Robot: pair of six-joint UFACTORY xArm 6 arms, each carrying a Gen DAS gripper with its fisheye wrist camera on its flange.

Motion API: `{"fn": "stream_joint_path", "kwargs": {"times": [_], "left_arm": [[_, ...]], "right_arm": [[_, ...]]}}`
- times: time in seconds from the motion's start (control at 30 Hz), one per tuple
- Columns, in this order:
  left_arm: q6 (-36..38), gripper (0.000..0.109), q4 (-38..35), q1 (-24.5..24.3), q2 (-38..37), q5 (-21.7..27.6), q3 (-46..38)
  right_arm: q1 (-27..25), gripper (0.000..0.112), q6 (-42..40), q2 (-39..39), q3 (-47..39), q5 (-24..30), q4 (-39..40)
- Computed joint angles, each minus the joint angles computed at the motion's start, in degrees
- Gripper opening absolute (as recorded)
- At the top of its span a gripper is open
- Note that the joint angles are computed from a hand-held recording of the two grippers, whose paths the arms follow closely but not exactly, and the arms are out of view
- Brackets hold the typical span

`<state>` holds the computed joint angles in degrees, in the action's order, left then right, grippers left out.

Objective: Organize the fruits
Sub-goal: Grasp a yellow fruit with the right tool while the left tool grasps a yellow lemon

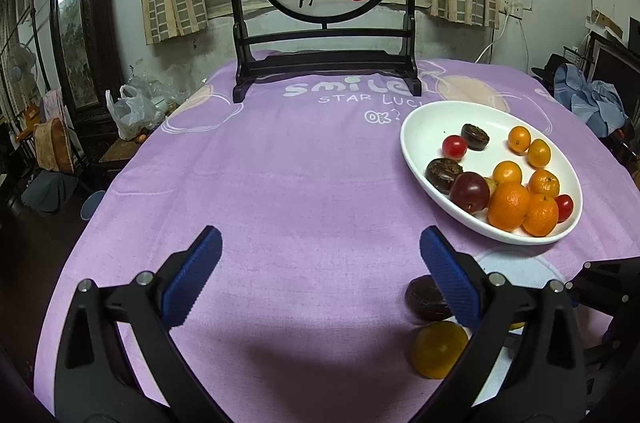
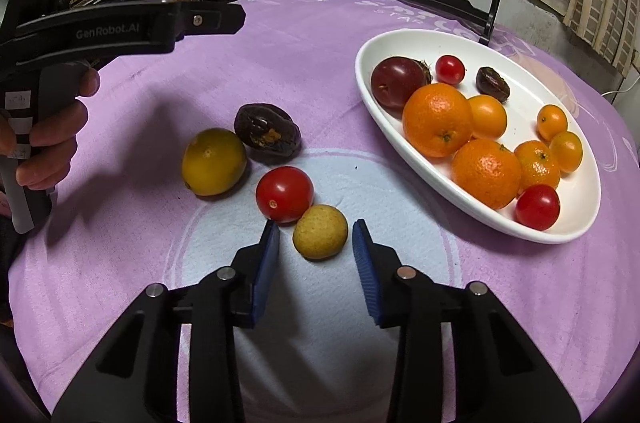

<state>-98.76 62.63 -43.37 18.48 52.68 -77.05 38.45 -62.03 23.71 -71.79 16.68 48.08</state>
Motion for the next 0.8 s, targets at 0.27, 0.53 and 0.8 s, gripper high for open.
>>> {"fn": "stream_joint_path", "kwargs": {"times": [0.27,0.53,0.8], "left_arm": [[1.1,0.101,-0.5,0.4,-0.4,-1.9,0.7],[3.8,0.100,0.2,0.0,-2.2,-9.8,4.4],[13.2,0.084,0.3,-2.9,1.3,-15.4,3.1]], "right_arm": [[0.0,0.027,0.1,-0.3,0.4,-1.0,-0.7],[-3.6,0.027,-7.3,-2.8,-1.1,3.9,16.6],[-4.6,0.027,-2.4,-1.6,-2.4,4.9,15.5]]}}
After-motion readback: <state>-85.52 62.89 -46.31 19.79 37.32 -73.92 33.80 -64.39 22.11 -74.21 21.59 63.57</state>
